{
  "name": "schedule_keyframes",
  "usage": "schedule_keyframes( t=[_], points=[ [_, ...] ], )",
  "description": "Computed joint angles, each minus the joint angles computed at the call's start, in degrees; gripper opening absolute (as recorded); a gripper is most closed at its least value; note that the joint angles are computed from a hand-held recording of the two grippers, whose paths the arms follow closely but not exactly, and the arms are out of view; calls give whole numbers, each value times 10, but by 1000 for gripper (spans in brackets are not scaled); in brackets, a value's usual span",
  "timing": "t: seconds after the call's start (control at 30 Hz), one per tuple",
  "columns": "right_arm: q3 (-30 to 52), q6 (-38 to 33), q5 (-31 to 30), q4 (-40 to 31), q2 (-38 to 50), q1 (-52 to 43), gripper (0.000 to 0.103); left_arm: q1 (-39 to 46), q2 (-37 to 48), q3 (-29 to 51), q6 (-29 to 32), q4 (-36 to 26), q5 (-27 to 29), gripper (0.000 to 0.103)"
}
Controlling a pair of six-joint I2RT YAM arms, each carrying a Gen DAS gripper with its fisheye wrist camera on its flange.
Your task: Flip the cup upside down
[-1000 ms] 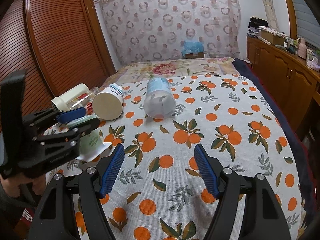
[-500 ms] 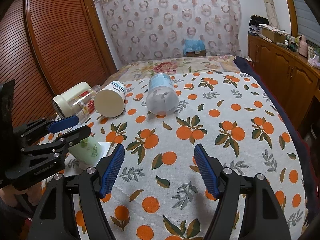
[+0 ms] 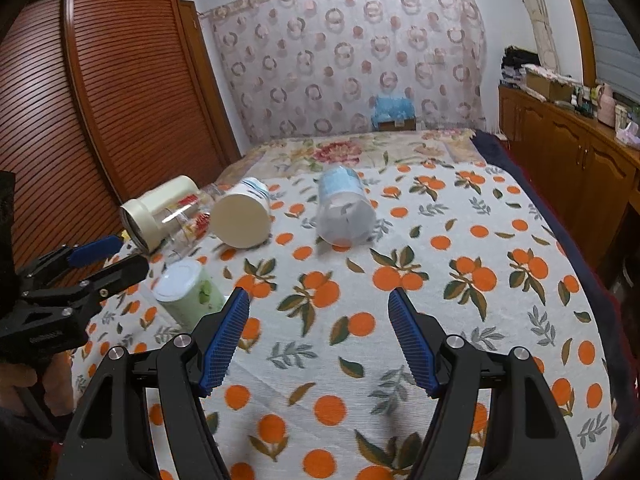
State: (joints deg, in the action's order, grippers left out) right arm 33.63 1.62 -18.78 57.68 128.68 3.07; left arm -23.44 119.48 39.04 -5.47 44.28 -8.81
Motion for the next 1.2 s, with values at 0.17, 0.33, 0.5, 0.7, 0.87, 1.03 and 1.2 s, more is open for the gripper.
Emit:
schedule_keyframes(
  t=[0.17, 0.33, 0.5, 0.7, 0.87, 1.03, 1.2],
  points=[
    [-42, 11, 18, 69, -10, 20, 81, 3, -36, -55, -7, 45, -22, 95],
    [-88, 12, 50, 144, -23, 43, 91, -9, -55, -99, -6, 87, -60, 95],
    [-132, 8, 77, 207, -39, 60, 101, -8, -77, -147, -15, 136, -74, 95],
    [-159, 17, 89, 239, -49, 71, 100, -7, -91, -181, -34, 176, -84, 95],
    [-159, 21, 95, 242, -46, 71, 100, -6, -89, -188, -41, 186, -87, 95],
    [-160, 22, 99, 247, -41, 72, 100, -8, -86, -191, -42, 196, -95, 95],
    [-160, 23, 99, 246, -41, 71, 100, -9, -83, -192, -43, 200, -98, 95]
  ],
)
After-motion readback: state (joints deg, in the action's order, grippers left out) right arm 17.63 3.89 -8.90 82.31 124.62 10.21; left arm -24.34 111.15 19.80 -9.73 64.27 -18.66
